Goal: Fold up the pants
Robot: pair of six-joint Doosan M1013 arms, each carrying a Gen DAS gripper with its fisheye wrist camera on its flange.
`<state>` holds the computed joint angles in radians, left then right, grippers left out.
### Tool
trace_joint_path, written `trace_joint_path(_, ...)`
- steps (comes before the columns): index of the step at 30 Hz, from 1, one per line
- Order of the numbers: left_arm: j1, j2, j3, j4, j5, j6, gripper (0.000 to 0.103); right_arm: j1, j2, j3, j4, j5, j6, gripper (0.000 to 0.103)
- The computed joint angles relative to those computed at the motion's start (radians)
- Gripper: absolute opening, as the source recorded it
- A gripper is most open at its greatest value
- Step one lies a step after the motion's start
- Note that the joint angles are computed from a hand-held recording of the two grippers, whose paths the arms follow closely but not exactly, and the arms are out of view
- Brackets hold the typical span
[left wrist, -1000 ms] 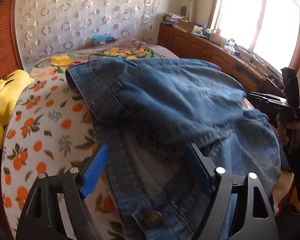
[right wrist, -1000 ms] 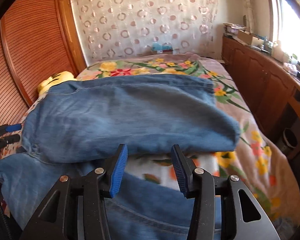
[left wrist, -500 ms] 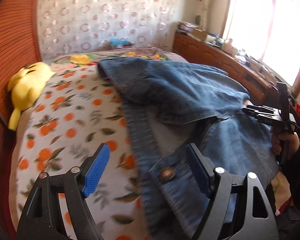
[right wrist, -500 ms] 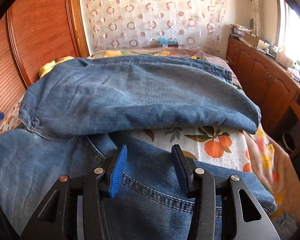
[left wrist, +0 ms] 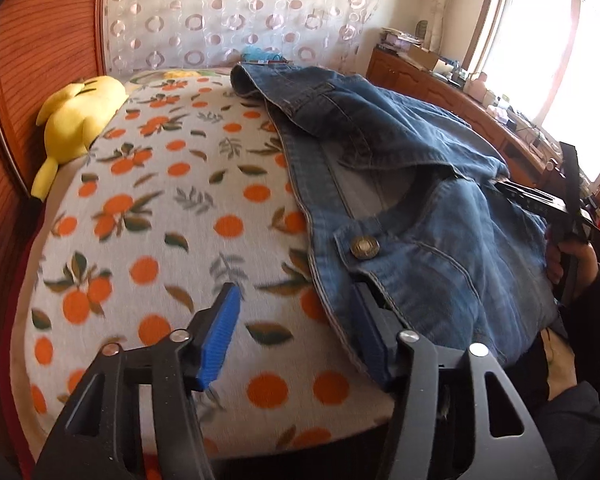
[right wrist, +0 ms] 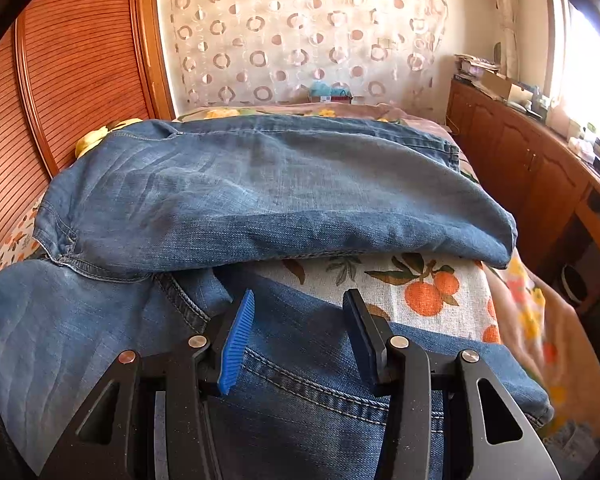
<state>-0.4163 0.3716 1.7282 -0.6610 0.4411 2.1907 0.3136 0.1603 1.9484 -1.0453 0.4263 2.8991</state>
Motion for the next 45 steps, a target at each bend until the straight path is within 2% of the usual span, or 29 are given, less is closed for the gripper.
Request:
trace_joint_path(4,-0.003,-0.001,0.008,-0.035,0.042,0.040,0.039,-0.004,-0.003,-0.003,0.018,0.001,-0.022,0.048)
trace_joint_path(8,-0.006,0.005,0.007,-0.048,0.053,0.043,0.034,-0.005,-0.002,-0.004,0.026,0.006,-0.033,0.048)
trace_joint_path(12,-0.003,0.007,0.005,-0.112,0.091,0.108,0.007,-0.011,-0.005,-0.001,0.032,-0.001,-0.041,0.048)
trace_joint_path(15,-0.007,-0.023,0.031,-0.127,0.040,0.119,0.003,-0.016,-0.008,0.002,0.038,-0.009,-0.042,0.048)
trace_joint_path(17,0.010,-0.054,0.053,-0.199,0.047,0.176,0.003,-0.018,-0.010,0.004,0.035,-0.010,-0.033,0.048)
trace_joint_path(19,0.018,-0.079,0.071,-0.202,0.051,0.195,0.003,-0.021,-0.012,0.006,0.033,-0.015,-0.029,0.048)
trace_joint_path(23,0.014,-0.089,0.081,-0.052,0.069,0.076,0.003,-0.022,-0.010,0.005,0.044,-0.018,-0.044,0.048)
trace_joint_path(26,0.011,-0.081,0.085,0.011,0.067,0.012,0.004,-0.021,-0.010,0.003,0.052,-0.017,-0.054,0.048)
trace_joint_path(30,0.006,-0.097,0.091,0.078,0.001,-0.047,0.005,-0.023,-0.010,0.001,0.071,-0.019,-0.077,0.048)
trace_joint_path(32,0.013,-0.100,0.084,0.069,-0.019,-0.043,0.009,-0.023,-0.009,0.000,0.073,-0.017,-0.083,0.048)
trace_joint_path(34,0.015,-0.097,0.069,0.051,-0.036,-0.023,0.023,-0.022,-0.009,-0.001,0.069,-0.015,-0.082,0.048)
trace_joint_path(36,0.017,-0.086,0.049,0.013,-0.037,0.025,0.031,-0.024,-0.009,-0.001,0.072,-0.016,-0.087,0.048)
trace_joint_path(37,0.015,-0.079,0.038,0.005,-0.041,0.039,0.039,-0.023,-0.009,-0.001,0.072,-0.016,-0.087,0.048)
trace_joint_path(39,0.010,-0.066,0.019,-0.032,-0.048,0.089,0.048,-0.023,-0.009,-0.002,0.073,-0.015,-0.088,0.048)
trace_joint_path(41,0.004,-0.053,-0.001,-0.056,-0.041,0.125,0.048,-0.023,-0.009,-0.001,0.072,-0.015,-0.088,0.048)
trace_joint_path(45,-0.015,-0.010,-0.051,-0.021,-0.025,0.099,0.048,-0.025,-0.010,-0.001,0.079,-0.017,-0.097,0.048)
